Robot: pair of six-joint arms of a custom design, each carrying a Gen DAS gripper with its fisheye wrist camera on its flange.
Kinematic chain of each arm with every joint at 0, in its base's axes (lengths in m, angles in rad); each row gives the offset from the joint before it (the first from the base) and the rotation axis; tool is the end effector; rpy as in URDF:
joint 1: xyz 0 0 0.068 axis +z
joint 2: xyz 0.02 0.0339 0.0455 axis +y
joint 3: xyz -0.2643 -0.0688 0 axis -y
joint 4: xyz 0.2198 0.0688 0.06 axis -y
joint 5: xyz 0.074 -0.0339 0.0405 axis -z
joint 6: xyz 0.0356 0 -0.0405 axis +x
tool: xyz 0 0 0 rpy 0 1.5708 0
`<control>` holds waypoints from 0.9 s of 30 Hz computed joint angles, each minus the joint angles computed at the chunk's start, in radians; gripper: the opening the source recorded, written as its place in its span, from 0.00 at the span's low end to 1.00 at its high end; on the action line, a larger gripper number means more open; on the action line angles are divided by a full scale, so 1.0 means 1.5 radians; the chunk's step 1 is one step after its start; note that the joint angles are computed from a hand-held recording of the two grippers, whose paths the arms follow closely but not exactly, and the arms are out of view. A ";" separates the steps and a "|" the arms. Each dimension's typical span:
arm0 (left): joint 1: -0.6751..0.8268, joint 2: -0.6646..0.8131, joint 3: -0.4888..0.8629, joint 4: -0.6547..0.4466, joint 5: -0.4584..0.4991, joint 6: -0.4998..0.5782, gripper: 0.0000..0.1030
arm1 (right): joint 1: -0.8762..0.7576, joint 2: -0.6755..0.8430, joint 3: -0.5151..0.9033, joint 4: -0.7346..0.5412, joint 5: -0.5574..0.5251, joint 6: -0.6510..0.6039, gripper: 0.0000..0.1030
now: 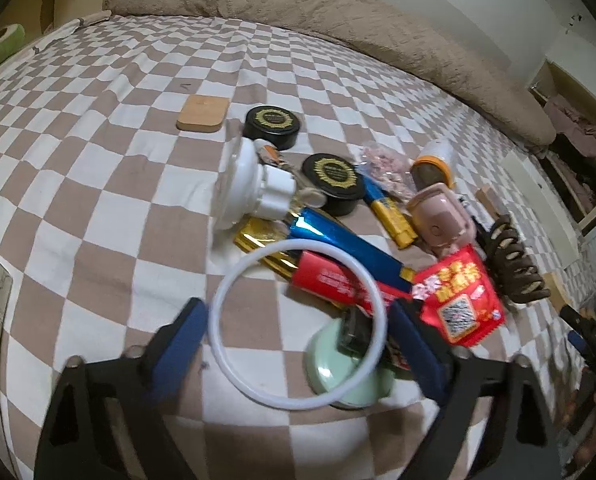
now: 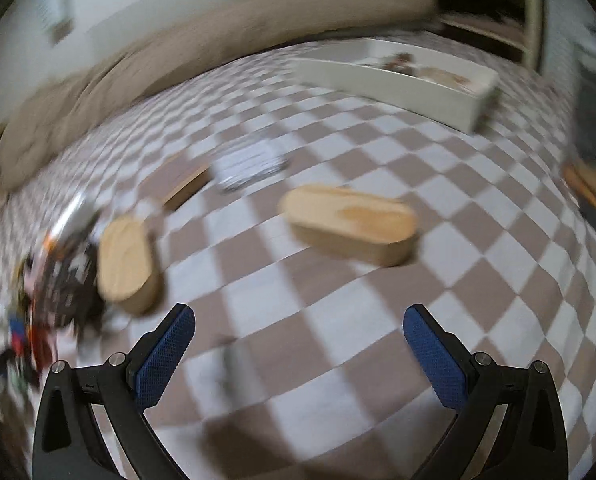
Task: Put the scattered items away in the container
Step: 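Close the left tool on the white ring while the right tool closes on the wooden oval block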
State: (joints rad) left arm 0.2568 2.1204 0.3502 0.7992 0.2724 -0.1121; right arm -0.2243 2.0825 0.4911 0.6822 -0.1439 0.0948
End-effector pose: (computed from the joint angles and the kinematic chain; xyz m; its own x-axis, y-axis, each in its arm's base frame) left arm 0.2292 0.0503 0.0222 -0.7824 -0.3169 -0.5361 -0.1864 0.9406 -0.2838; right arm 0.2663 -0.0555 0.0368 -0.7531 0.2679 -0.6009 0.2064 0.9634 0.1708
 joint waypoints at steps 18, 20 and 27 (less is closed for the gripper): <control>0.016 -0.046 -0.027 -0.056 0.062 0.014 0.82 | 0.030 0.089 0.188 -0.110 0.084 0.086 1.00; 0.011 -0.048 -0.032 -0.051 0.058 0.013 0.82 | 0.025 0.094 0.199 -0.117 0.084 0.087 1.00; 0.028 -0.071 -0.054 -0.054 0.071 0.022 0.82 | 0.027 0.105 0.204 -0.107 0.105 0.090 0.90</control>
